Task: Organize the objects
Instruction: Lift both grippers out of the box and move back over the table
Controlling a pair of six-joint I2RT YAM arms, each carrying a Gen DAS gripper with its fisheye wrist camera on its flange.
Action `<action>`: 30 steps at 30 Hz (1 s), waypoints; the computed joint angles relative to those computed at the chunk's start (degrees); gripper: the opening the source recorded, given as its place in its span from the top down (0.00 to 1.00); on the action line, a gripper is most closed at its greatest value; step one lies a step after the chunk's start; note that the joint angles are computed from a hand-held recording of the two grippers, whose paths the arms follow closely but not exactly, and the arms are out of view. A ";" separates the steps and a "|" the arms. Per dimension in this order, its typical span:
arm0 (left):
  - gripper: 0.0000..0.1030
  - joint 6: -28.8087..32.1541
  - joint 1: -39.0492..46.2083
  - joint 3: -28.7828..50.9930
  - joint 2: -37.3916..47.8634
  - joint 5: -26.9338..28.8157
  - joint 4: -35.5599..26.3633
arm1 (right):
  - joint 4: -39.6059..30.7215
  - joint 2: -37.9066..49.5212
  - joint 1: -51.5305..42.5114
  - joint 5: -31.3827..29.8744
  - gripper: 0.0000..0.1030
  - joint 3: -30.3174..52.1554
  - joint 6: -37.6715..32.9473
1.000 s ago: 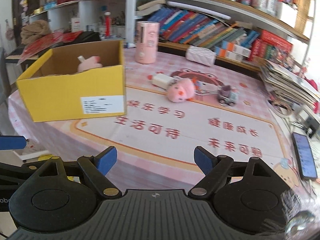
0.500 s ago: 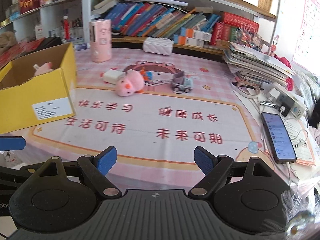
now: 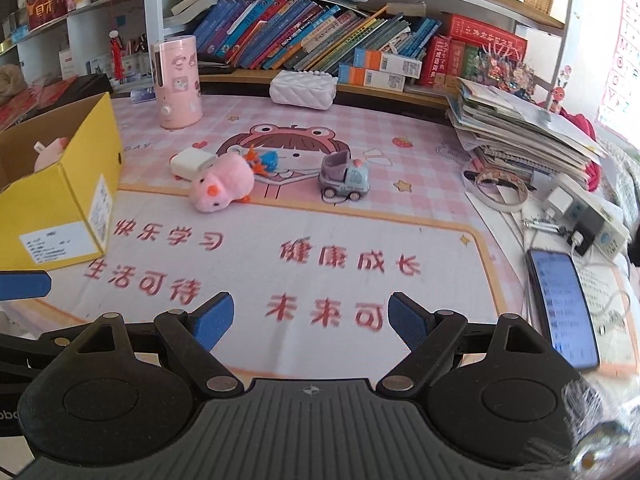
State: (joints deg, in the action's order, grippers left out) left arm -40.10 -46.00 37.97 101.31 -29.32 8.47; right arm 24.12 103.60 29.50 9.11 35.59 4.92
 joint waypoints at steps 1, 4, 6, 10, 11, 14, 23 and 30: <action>0.18 0.05 0.52 1.21 0.96 0.09 -0.17 | -0.23 0.66 -0.80 -0.80 0.19 1.03 -0.86; 0.18 0.25 2.00 5.20 4.05 0.29 -0.81 | -0.98 2.83 -3.26 -3.20 0.19 4.39 -3.29; 0.18 0.36 2.64 7.67 5.86 0.30 -1.37 | -1.60 4.44 -5.02 -4.85 0.19 6.86 -4.80; 0.18 0.64 3.80 12.63 9.45 0.26 -2.60 | -3.19 7.78 -8.16 -7.85 0.19 11.93 -7.36; 0.18 0.49 3.98 13.75 10.24 0.16 -3.14 | -3.49 8.51 -8.77 -8.51 0.19 12.99 -7.89; 0.18 -0.23 4.47 17.31 12.53 -0.27 -5.17 | -4.70 10.57 -10.43 -10.47 0.19 16.18 -9.39; 0.18 -3.06 5.53 24.80 17.11 -1.63 -10.85 | -9.04 16.81 -13.40 -15.65 0.19 25.48 -12.17; 0.18 -3.48 6.55 29.47 19.62 -3.46 -14.24 | -11.88 20.79 -14.72 -18.01 0.19 31.56 -13.43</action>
